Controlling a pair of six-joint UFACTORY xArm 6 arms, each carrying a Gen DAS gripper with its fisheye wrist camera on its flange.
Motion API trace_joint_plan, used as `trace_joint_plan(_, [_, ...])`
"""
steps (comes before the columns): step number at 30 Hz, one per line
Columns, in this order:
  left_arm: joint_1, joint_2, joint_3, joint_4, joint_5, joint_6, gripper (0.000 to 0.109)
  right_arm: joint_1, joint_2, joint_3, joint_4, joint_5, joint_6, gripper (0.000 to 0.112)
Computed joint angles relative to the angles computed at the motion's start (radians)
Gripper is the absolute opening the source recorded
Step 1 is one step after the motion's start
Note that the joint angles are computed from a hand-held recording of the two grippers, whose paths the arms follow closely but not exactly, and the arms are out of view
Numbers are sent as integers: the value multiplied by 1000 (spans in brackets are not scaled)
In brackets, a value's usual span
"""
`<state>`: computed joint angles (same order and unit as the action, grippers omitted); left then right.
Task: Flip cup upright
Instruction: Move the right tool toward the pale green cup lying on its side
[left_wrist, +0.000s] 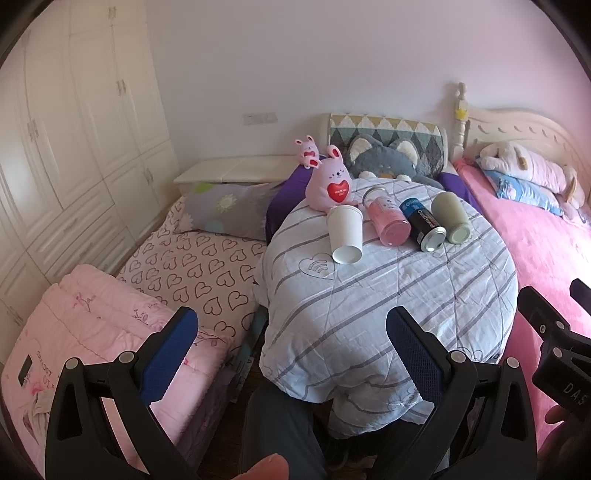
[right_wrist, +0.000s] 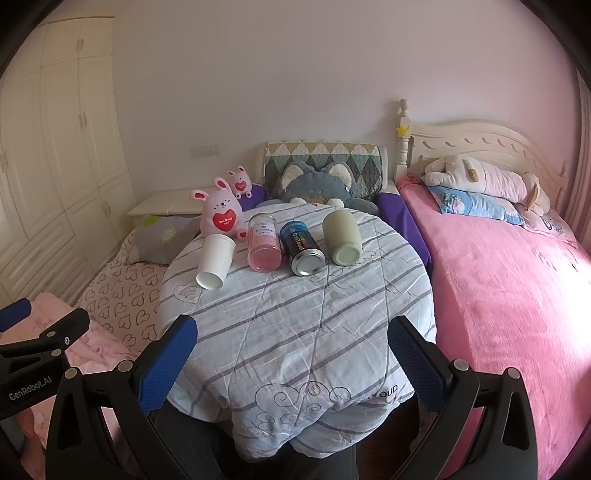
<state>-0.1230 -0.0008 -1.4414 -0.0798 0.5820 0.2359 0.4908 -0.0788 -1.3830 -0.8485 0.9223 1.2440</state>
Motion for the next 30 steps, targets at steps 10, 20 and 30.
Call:
trace_joint_plan(10, [4,20,-15,8,-5,-10,103,-1,34,-31,3,-6,-20,103])
trace_joint_plan(20, [0,62,-59,30,8,-33,103,-20,65,-60,27,-18,-55,103])
trace_joint_plan(30, [-16,154,-166,70,37,-68,103,-66,101,-87,61,-36,-94,103])
